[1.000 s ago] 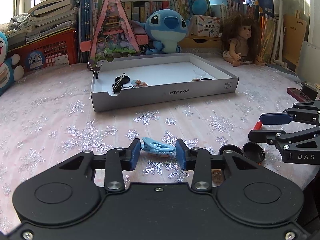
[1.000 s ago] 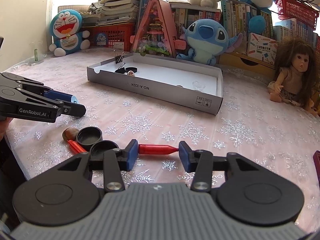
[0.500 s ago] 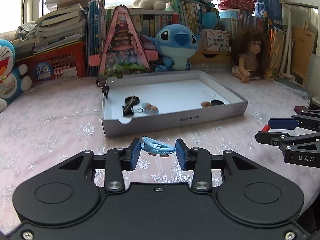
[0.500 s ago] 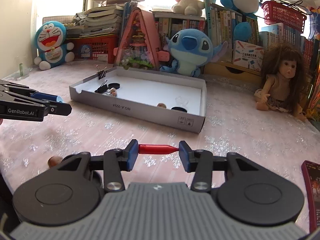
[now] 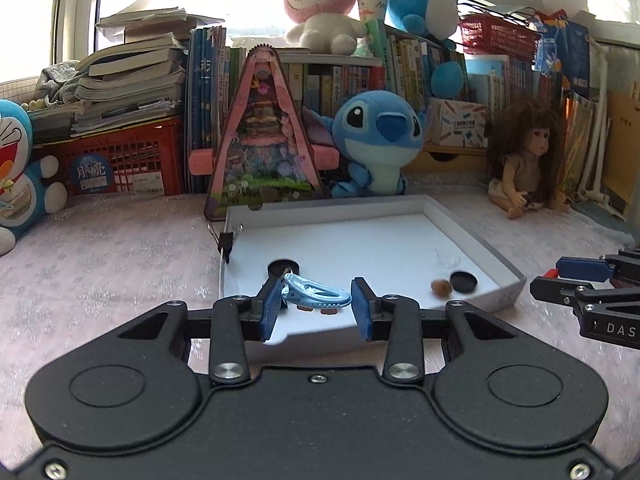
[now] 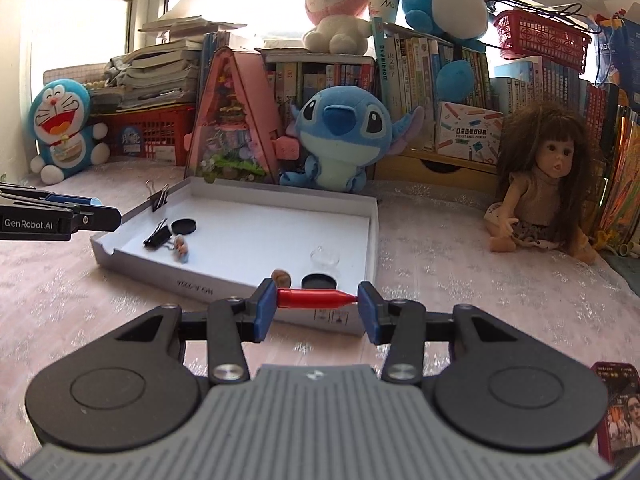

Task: Organize rigid objects
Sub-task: 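Carry the blue clip and red crayon over the white tray with both grippers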

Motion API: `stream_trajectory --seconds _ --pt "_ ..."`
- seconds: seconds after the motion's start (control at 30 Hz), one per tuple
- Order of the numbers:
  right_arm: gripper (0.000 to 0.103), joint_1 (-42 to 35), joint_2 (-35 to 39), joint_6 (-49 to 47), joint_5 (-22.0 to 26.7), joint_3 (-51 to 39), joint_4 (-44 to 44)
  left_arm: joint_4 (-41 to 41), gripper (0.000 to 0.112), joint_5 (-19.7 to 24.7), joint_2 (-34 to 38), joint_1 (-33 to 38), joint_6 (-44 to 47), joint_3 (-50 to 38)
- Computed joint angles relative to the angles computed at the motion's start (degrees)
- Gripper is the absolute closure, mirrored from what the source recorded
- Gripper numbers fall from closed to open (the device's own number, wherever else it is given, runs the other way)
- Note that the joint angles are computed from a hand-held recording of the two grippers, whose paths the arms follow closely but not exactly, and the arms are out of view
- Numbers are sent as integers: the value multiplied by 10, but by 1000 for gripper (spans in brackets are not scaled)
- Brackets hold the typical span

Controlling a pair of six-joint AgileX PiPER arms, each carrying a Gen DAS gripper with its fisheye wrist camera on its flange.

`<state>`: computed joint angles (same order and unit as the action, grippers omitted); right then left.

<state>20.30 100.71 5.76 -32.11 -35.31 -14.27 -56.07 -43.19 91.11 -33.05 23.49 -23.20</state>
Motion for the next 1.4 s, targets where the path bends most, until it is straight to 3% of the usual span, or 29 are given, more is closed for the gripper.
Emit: stream_trajectory --seconds 0.23,0.57,0.7,0.97,1.4 --pt "54 3 36 31 29 -72 -7 84 76 47 41 101 -25 -64" --pt "54 6 115 130 103 -219 -65 193 76 156 137 214 -113 -206" --pt "54 3 168 209 117 -280 -104 145 76 152 186 214 -82 -260" --pt "54 26 244 128 137 -356 16 33 76 128 268 178 33 -340" --pt "54 51 283 45 158 -400 115 -26 76 142 304 182 88 -378"
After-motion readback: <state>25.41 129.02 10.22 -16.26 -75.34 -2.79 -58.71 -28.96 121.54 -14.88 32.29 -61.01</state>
